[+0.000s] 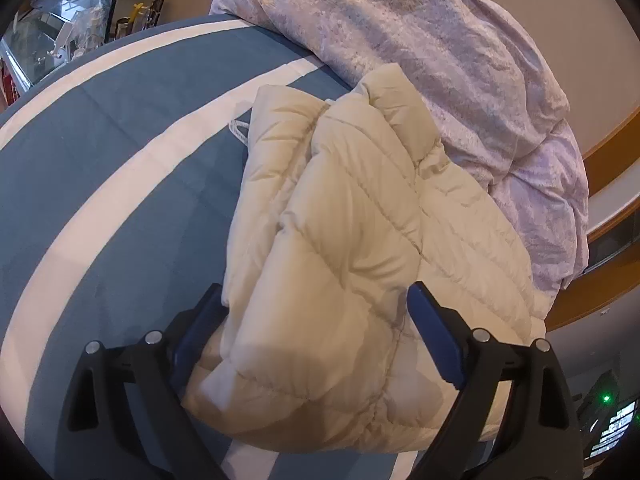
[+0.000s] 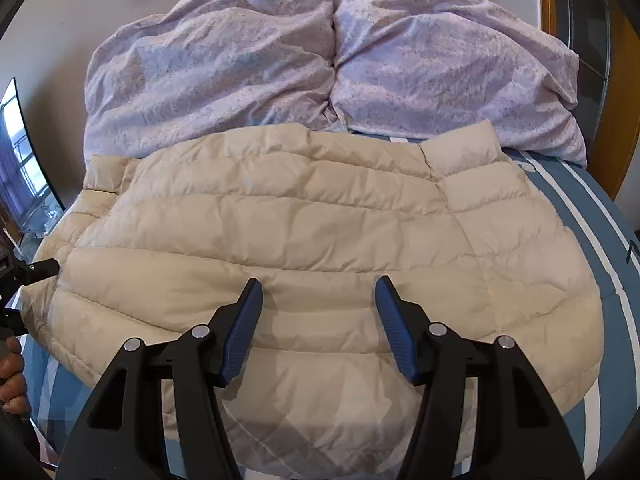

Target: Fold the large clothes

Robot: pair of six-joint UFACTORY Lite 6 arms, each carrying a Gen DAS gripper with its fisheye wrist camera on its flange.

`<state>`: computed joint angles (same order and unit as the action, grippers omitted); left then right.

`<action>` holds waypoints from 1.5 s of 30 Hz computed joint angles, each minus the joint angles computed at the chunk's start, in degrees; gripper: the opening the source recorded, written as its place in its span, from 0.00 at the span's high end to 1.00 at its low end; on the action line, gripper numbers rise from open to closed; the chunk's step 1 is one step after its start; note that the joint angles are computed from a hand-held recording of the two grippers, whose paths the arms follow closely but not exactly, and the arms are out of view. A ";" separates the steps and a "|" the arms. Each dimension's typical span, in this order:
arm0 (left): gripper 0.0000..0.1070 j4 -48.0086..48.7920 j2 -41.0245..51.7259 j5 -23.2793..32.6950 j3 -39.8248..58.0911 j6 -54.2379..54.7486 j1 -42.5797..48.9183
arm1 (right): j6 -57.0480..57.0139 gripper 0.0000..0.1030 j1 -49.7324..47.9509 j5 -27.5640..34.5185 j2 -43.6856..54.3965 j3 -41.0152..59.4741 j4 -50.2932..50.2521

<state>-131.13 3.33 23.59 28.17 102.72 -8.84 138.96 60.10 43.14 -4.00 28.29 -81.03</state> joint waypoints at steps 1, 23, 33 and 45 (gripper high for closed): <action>0.15 -0.36 0.05 0.16 0.01 0.15 -0.02 | 0.53 0.42 0.07 0.57 -0.21 -0.40 0.08; 0.80 6.64 -5.10 2.71 1.84 -9.68 -1.59 | -4.91 0.41 -7.37 -8.72 11.58 5.48 -0.25; 0.82 14.00 -13.11 2.31 4.27 -20.28 -6.07 | -4.05 0.41 -7.77 -9.44 11.14 5.10 -1.16; 0.82 -4.42 -6.99 -4.60 19.72 -9.27 -34.36 | -0.66 0.41 -8.18 -10.75 9.84 3.72 -4.24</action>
<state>-135.55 -3.66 18.98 47.88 93.45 -43.20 138.30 51.91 32.39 5.84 32.01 -85.28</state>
